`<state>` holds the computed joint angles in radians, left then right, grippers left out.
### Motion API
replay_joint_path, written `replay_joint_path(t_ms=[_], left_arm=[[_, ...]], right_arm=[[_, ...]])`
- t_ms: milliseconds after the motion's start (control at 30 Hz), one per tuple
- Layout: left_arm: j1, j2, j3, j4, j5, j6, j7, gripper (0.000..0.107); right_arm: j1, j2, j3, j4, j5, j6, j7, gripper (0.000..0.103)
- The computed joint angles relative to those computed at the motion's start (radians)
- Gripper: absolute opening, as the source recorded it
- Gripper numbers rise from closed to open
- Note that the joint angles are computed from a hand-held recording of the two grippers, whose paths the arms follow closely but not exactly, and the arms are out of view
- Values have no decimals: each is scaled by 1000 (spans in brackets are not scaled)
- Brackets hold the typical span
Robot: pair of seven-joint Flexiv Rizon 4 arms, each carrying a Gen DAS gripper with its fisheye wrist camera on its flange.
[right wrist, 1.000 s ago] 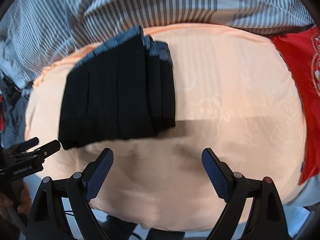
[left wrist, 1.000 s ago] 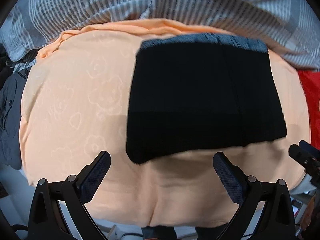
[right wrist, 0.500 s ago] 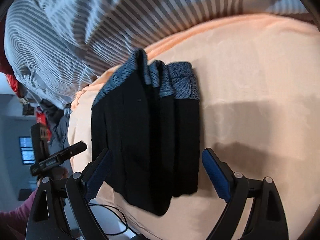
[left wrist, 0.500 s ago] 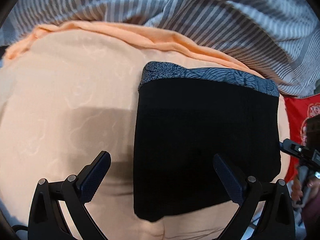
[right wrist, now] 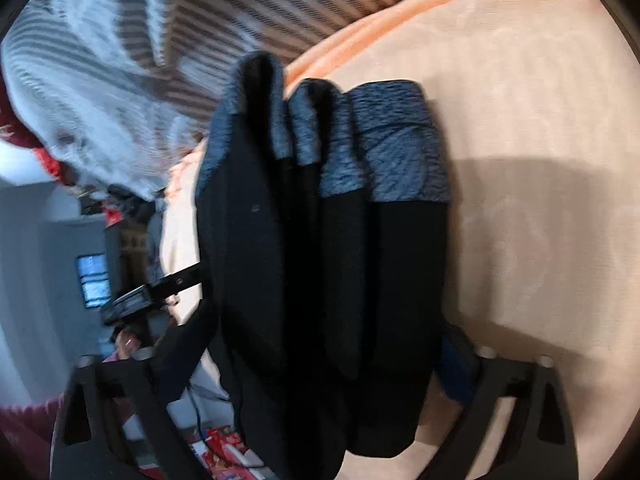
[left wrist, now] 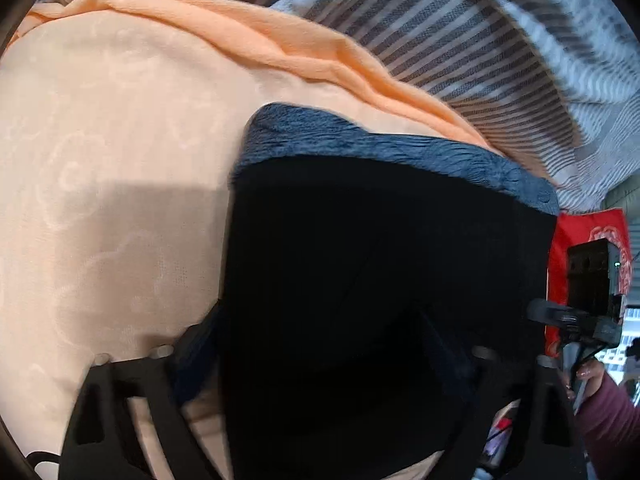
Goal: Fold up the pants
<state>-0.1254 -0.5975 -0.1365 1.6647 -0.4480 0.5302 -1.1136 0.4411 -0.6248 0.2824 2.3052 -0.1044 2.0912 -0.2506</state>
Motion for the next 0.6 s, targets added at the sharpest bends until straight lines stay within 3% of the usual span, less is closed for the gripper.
replay_joint_path(t_ms=[33, 133, 233, 400, 600], left_arm=[[-3, 9, -2, 9, -2, 10, 1, 81], [-19, 48, 6, 31, 17, 32, -8, 68], [-26, 87, 9, 43, 24, 40, -18, 58], [-48, 169, 21, 64, 69, 11, -31, 58], [-84, 296, 43, 193, 115, 9, -77, 58]], right_arm=[[0, -3, 5, 1, 8, 21, 5, 65], [15, 19, 2, 9, 15, 27, 6, 52], [37, 46, -2, 15, 35, 47, 4, 48], [80, 101, 12, 65, 85, 97, 21, 48], [185, 148, 29, 149, 184, 146, 43, 48]])
